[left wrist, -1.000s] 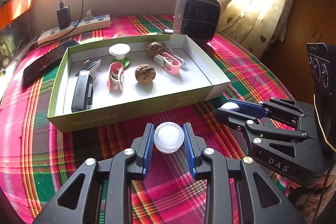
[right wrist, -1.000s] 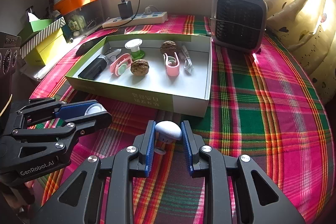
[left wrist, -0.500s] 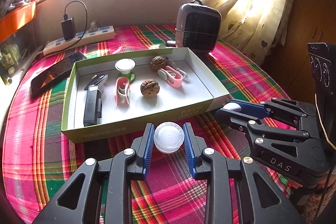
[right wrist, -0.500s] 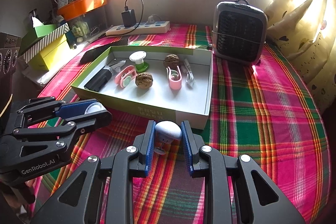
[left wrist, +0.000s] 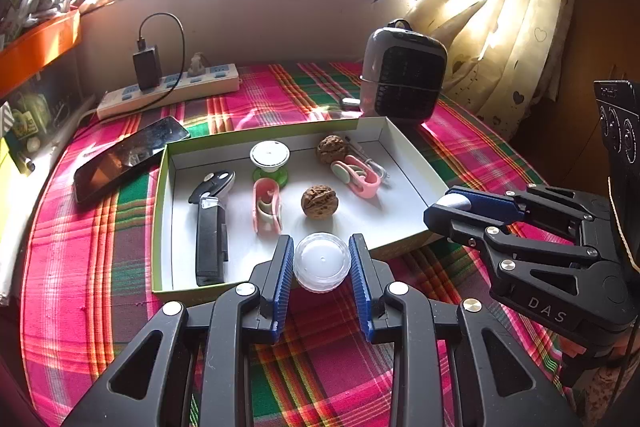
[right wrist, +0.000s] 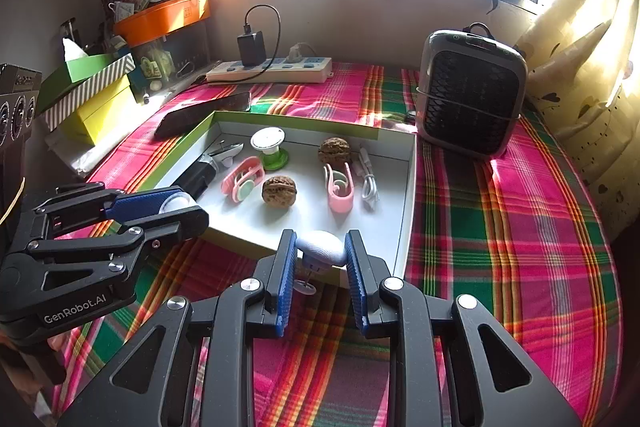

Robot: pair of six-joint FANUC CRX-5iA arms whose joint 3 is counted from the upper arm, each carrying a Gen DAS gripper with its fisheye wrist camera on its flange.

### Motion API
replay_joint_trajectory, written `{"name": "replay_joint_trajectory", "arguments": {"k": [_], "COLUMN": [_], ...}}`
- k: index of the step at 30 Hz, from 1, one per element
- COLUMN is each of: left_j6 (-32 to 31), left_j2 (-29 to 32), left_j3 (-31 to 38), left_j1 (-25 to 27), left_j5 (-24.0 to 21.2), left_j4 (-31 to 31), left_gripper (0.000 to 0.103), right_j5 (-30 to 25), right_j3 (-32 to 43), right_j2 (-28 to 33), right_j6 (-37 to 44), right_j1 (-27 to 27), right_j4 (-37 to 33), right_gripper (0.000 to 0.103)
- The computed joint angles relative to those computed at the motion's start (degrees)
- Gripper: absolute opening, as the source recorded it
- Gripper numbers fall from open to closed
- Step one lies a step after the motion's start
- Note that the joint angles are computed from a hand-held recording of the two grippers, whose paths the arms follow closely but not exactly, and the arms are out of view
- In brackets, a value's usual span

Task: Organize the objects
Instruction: 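Carry the white container and mushroom item in both tools into the box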

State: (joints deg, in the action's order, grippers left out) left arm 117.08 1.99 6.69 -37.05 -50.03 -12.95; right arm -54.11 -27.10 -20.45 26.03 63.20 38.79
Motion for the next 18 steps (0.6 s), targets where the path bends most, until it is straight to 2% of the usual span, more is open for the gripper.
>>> {"name": "replay_joint_trajectory", "arguments": {"k": [18], "left_j6": [-2.43], "left_j2": [3.92], "left_j3": [2.35], "left_j1": [2.82], "left_j5": [-0.53], "left_j4": [3.29], "left_gripper": [0.026], "right_j5": [2.03], "right_j3": [5.17], "right_j2": [5.45], "right_j6": [7.46], "right_j1": [-5.97], "right_j4": [-7.08], "right_gripper": [0.026]}}
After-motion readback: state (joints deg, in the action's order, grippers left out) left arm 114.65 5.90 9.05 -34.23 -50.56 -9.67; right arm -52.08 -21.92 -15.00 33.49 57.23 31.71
